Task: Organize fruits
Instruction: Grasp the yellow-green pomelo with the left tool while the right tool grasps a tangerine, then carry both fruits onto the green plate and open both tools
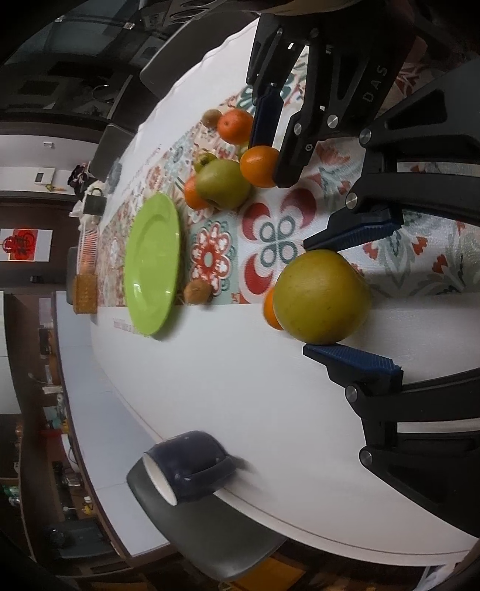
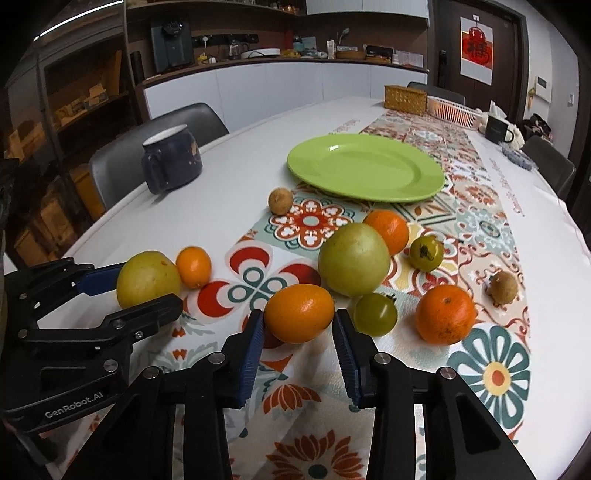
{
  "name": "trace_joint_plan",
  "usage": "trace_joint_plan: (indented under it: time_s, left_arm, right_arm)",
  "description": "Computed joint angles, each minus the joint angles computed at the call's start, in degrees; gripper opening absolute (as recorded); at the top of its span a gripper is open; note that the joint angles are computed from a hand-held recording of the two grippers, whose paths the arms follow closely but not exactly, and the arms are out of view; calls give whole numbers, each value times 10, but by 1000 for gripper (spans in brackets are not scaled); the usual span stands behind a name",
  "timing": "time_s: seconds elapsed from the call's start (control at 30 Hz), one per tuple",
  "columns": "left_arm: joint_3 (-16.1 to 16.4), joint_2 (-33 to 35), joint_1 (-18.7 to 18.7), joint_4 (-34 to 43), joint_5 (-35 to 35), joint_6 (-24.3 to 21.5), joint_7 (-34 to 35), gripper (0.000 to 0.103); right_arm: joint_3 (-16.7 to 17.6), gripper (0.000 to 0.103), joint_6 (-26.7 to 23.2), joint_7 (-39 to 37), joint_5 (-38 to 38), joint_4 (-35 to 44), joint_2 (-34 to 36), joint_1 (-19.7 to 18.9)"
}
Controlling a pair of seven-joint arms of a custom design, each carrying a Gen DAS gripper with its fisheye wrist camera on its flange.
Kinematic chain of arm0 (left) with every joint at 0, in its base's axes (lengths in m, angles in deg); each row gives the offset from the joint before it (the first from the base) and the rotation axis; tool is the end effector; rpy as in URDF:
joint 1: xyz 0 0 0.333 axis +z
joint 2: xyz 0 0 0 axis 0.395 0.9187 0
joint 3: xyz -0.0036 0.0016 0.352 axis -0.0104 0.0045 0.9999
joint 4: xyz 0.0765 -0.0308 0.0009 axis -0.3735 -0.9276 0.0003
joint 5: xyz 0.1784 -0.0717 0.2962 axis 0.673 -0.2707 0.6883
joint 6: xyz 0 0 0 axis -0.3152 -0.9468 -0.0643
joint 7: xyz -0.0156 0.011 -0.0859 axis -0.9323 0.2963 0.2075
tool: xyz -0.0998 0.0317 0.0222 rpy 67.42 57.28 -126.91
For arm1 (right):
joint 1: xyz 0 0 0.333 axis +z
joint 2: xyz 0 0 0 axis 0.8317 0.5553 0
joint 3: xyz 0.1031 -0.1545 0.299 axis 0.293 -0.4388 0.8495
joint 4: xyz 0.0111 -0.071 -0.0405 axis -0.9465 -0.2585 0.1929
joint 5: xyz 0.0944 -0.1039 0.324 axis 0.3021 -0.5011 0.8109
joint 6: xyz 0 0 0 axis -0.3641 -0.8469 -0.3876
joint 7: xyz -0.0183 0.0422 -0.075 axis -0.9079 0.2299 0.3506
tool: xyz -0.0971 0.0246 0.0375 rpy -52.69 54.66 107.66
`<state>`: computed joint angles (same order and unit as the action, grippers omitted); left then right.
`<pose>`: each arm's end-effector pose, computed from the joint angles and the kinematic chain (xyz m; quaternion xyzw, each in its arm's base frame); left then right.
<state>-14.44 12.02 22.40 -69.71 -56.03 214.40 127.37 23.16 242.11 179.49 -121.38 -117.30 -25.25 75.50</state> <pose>0.5832 -0.1021 0.4555 -0.3836 0.8501 -0.3291 0.1476 0.5101 0.2336 0.4609 -0.5835 0.7200 -0.2685 0.2627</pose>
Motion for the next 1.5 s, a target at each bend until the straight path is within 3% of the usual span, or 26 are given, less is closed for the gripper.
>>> trace_joint_plan:
  time_s: [0.37,0.67,1.03,1.27,1.5]
  left_arm:
    - [-1,2,-7,62,2,-46,-19,49]
    - [-8,49,-27,169,57,-90,-76,49]
    - [-11,185,-63,373,215,-133,-201,49]
    - [-1,277,-86,501,307,-198,-275,49]
    - [7,348,-100,598,361,-274,-328,49]
  right_arm:
    - [5,39,-26,11,-41,7,-47,-18]
    - [-5,39,-4,-59,-16,46,-46,-59]
    - [-34,39,34,-278,178,140,45,-97]
    - [-13,39,36,-438,369,178,109,-129]
    - [-25,39,12,-496,428,204,143,-120]
